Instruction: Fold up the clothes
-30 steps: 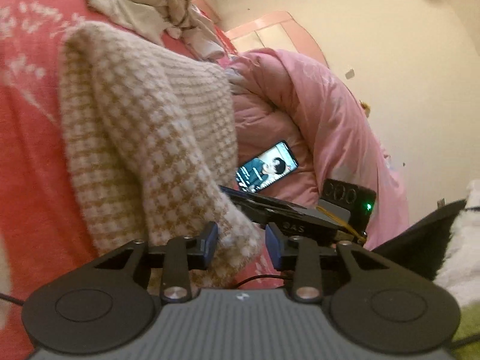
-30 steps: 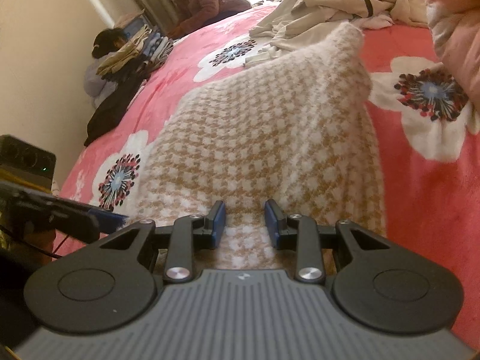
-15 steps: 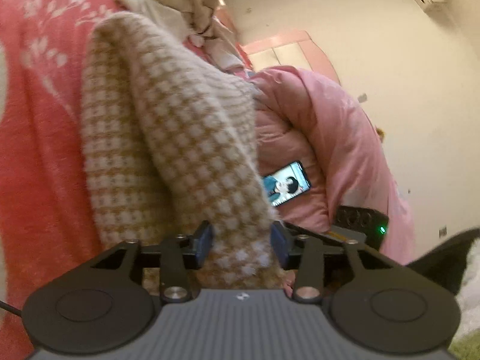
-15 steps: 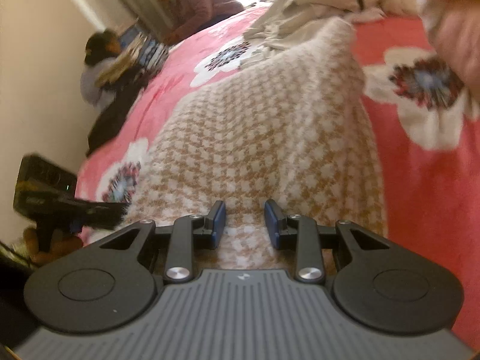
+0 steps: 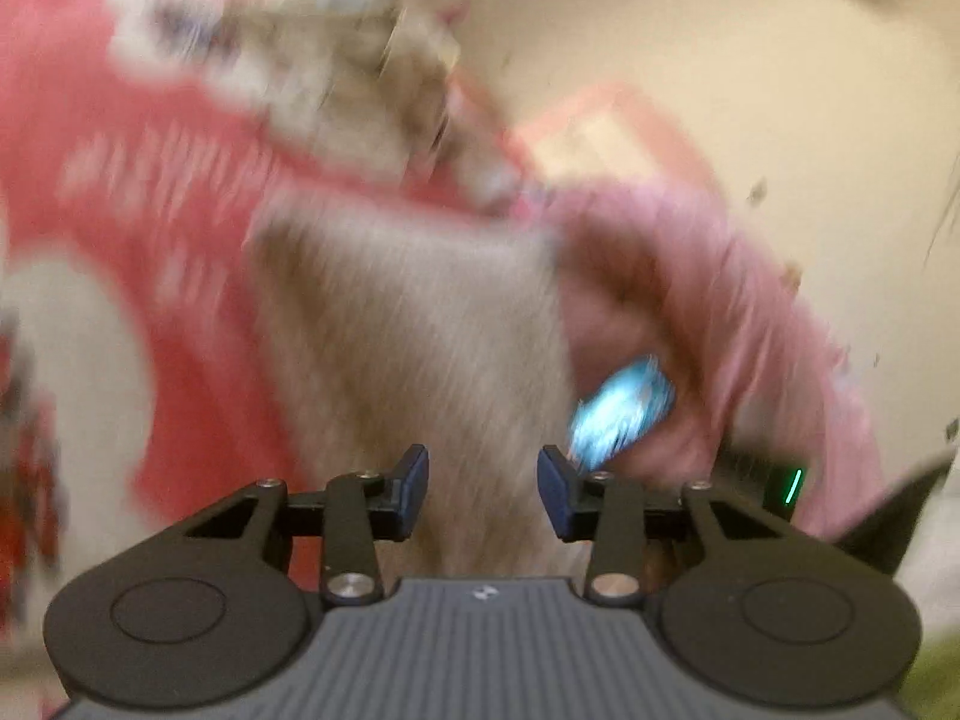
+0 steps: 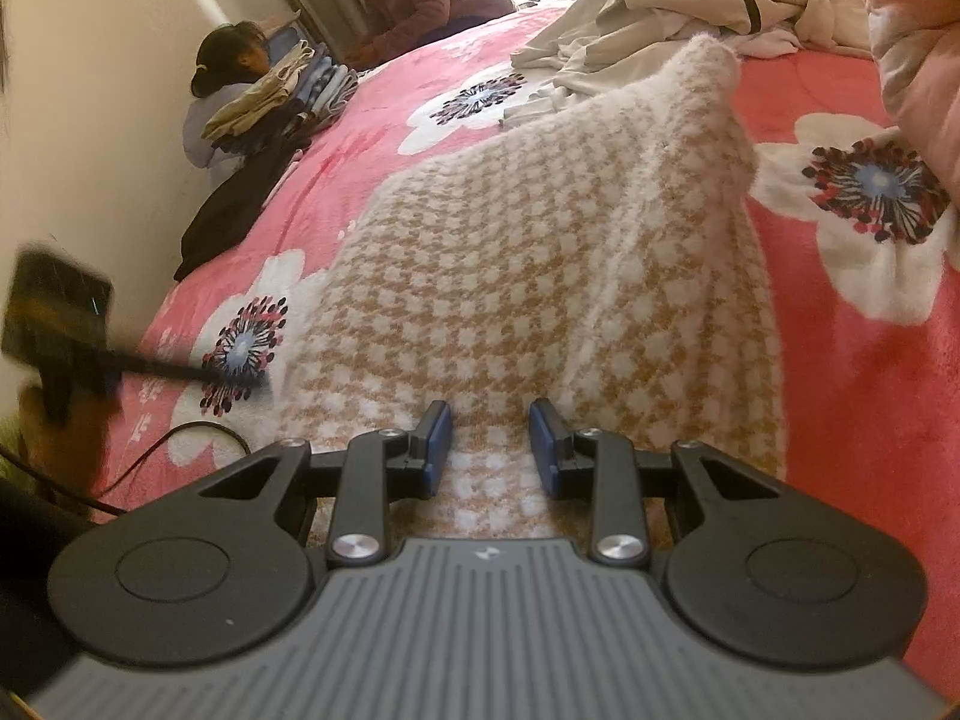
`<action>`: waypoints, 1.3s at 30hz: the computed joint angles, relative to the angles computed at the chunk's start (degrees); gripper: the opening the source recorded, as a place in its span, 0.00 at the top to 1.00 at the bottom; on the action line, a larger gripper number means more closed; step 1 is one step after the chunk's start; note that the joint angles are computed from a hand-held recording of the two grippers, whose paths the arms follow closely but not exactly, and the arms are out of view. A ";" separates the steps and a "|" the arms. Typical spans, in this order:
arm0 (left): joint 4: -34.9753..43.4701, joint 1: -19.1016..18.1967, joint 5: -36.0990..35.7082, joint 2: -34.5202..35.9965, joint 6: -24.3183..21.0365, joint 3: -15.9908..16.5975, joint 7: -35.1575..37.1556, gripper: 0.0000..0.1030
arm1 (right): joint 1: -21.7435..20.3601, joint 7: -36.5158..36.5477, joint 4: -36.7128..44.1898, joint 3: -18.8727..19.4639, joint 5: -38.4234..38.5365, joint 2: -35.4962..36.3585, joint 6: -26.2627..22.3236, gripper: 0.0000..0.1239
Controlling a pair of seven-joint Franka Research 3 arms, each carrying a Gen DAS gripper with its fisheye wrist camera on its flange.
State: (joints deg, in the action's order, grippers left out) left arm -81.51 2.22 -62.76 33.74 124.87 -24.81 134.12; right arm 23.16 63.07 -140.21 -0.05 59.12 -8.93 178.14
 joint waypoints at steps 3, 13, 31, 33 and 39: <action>8.07 -3.17 -0.55 4.95 2.20 -2.09 3.00 0.60 | -0.26 1.26 -0.30 0.41 -0.88 -0.10 0.49 0.77; 5.57 -6.54 14.48 6.79 7.98 -2.18 -1.26 0.76 | -4.28 9.20 -1.03 -1.28 -17.55 -5.78 -10.61 0.77; 4.60 -3.28 14.03 4.72 5.37 -3.29 -0.44 0.66 | -19.96 46.27 9.51 2.51 -54.68 5.80 -8.27 0.68; 5.28 -2.95 13.43 3.88 6.17 -3.64 2.35 0.61 | -20.85 50.85 11.01 2.75 -64.47 4.64 -7.89 0.68; 17.66 -10.95 21.24 10.27 15.37 1.23 -1.24 0.56 | -19.56 52.75 19.62 1.20 -71.83 11.79 -0.34 0.69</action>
